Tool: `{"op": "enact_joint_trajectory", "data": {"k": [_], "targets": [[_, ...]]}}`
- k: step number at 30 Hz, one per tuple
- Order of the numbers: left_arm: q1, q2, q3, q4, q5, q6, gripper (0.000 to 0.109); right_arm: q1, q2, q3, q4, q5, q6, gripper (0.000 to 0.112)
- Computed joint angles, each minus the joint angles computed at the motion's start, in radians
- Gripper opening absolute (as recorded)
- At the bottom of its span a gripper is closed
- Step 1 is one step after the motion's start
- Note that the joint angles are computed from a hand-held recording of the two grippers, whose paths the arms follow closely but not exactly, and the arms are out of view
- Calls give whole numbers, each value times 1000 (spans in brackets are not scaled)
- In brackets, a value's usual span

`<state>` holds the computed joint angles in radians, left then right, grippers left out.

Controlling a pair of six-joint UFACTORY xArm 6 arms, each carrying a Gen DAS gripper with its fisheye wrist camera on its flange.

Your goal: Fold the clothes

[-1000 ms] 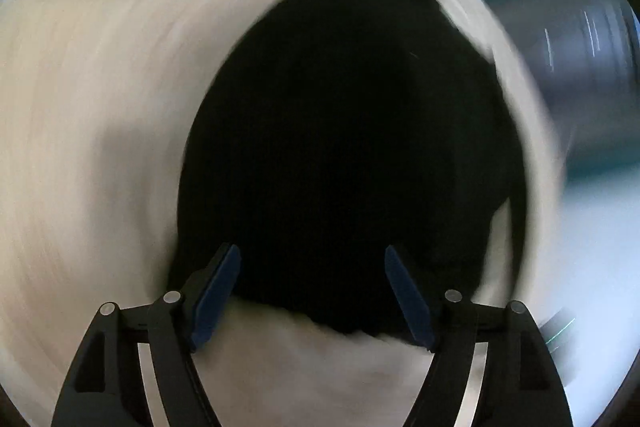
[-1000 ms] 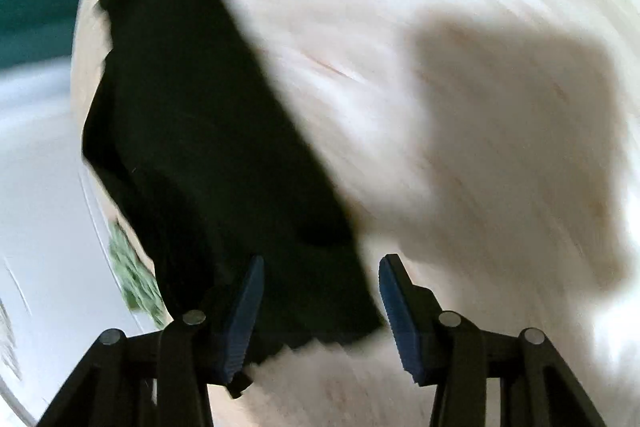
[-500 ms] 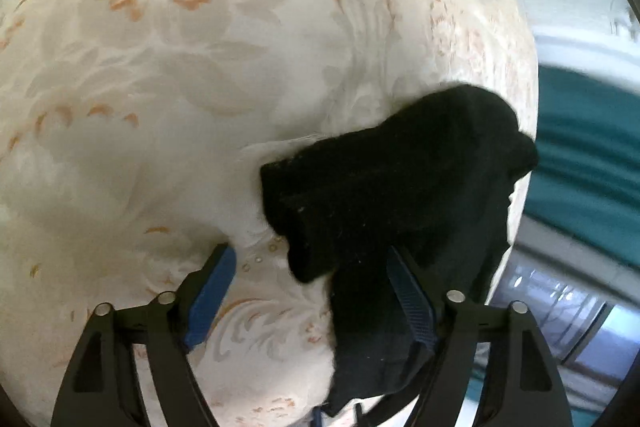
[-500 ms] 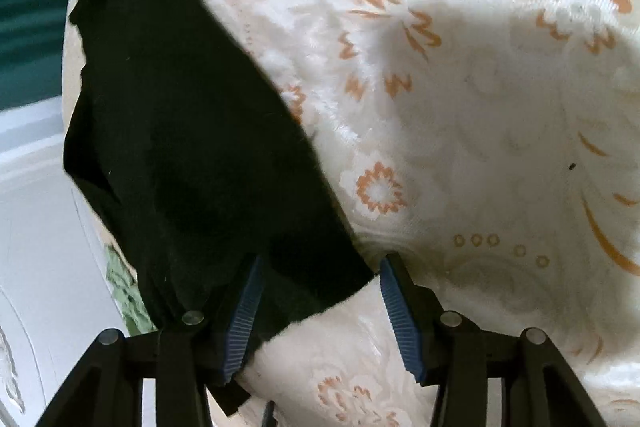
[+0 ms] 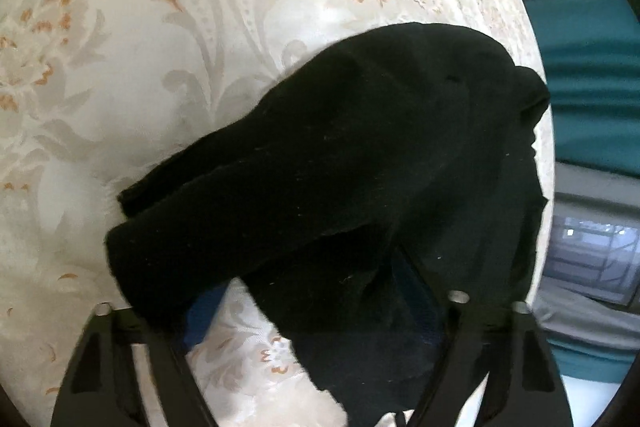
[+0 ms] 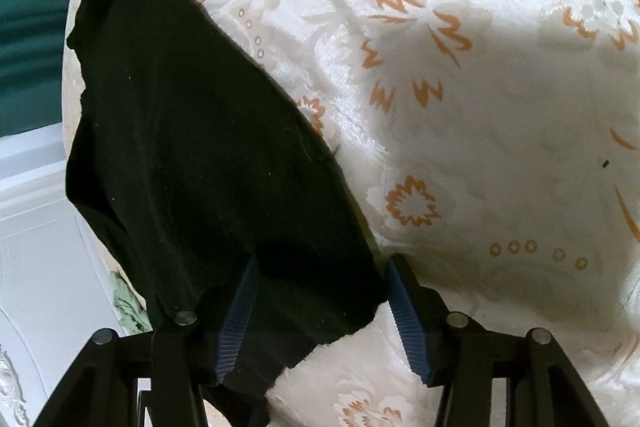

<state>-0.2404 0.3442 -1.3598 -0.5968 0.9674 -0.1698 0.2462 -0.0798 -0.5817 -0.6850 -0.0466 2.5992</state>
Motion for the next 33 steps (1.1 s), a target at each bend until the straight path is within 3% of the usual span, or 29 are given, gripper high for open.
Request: {"op": "enact_joint_trajectory", "data": {"k": [1,2,3,5,8,13,19,22,25,27,28,29,30,33], "targets": [[-2,-1,-1,4,4,22,29,13,-9,4,58,18,-60,37],[-2,-1,-1,0,9,49,21,20,-13,1,76,31,-86,8],[-6,-7,1,12,8,59,12,29,-13,-2,108,37,-120,9],[-13,-23,8,45,2,74,11,51,-22,-15,177,84,-187,8],[-6,-56,23,52,22,71,10,71,-64,-20,169,163,-159,8],[43,-148,103,82,121,51,10,137,-214,49,267,288,-198,8],[90,-290,250,197,267,35,10,253,-383,59,517,588,-406,8],[96,-349,317,262,321,26,10,316,-442,80,608,703,-432,8],[113,-376,351,279,381,10,11,365,-481,111,682,760,-425,8],[141,-375,339,240,407,-11,22,379,-498,134,738,753,-431,13],[163,-374,326,213,422,-16,36,375,-500,137,783,747,-470,21],[185,-372,312,185,437,-22,45,368,-499,129,817,758,-511,38],[206,-369,298,158,452,-29,57,360,-500,116,835,780,-543,48],[241,-340,185,163,498,65,58,335,-518,67,818,869,-576,51]]}}
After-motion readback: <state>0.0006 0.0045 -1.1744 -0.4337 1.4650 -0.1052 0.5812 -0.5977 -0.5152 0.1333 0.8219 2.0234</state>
